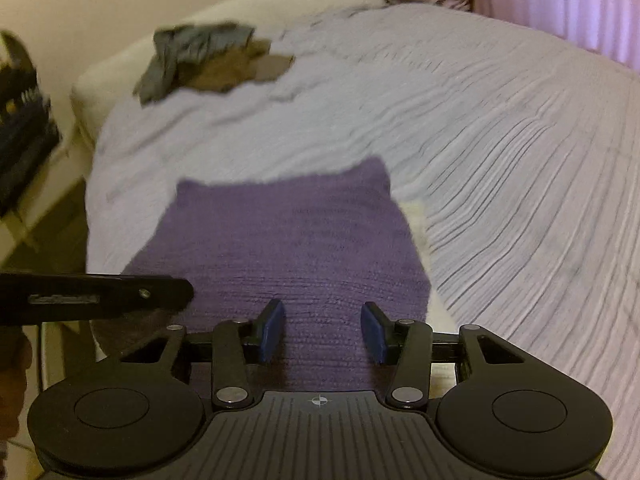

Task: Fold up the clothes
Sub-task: 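Lower the folded end onto the strip and open both grippers, then pat the folded square cardigan flat with both open grippers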

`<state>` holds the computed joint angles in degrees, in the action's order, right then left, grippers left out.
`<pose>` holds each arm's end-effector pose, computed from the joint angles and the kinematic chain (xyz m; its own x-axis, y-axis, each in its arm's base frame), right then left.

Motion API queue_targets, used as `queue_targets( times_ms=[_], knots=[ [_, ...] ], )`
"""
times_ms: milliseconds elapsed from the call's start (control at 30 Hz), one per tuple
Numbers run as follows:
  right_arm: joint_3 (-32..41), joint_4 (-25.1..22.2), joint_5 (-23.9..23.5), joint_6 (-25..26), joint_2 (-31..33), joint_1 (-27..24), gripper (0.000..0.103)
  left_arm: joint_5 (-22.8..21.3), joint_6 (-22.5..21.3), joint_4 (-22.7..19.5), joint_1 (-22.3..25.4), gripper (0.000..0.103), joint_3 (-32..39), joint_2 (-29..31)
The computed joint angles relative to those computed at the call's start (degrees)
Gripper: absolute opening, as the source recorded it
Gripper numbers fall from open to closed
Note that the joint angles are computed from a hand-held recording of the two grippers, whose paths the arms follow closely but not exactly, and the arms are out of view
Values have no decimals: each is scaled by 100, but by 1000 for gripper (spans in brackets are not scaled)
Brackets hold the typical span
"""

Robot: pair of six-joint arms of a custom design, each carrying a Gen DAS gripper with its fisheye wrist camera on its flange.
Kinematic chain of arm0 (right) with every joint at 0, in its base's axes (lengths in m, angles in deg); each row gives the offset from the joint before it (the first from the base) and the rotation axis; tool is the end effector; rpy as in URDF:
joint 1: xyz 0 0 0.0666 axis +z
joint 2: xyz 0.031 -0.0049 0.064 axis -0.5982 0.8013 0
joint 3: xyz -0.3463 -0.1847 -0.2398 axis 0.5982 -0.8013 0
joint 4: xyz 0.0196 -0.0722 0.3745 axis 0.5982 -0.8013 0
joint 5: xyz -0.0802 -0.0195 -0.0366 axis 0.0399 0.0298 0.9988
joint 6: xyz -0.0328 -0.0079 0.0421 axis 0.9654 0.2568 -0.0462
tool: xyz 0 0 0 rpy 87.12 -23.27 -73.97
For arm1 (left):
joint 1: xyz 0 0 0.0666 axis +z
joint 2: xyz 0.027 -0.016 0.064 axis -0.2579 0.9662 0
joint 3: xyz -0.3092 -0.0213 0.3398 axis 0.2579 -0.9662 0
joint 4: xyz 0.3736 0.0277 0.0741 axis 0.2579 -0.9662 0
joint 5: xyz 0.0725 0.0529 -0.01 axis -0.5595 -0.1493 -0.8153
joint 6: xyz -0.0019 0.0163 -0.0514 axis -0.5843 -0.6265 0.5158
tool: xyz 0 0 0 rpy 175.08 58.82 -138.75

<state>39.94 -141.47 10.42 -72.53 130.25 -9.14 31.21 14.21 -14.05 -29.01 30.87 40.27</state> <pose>0.4641 0.2500 0.5182 -0.7663 -0.3087 -0.5635 -0.4937 0.8442 0.2087 0.4273 -0.1101 0.5057 -0.8608 -0.2849 -0.4217 -0.1605 0.9383 -0.3063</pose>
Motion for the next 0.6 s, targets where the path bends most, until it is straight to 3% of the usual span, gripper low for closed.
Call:
queue_targets(
  times_ms=[33, 133, 300, 367, 500, 600],
  knots=[
    [-6, -127, 7, 88, 72, 30, 47, -14, -32, 58, -7, 15, -79, 22],
    [-263, 136, 183, 365, 80, 126, 46, -208, -122, 168, -75, 15, -146, 130],
    [286, -391, -26, 546, 535, 20, 46, -306, -138, 145, -80, 15, -11, 300],
    [234, -391, -146, 584, 489, -14, 46, -258, -86, 32, -75, 15, 34, 255],
    [157, -258, -407, 342, 302, -177, 47, -191, 58, -86, -41, 14, 156, 8],
    [101, -203, -370, 176, 68, -202, 47, -534, -46, -372, -184, 12, 249, -225]
  ],
)
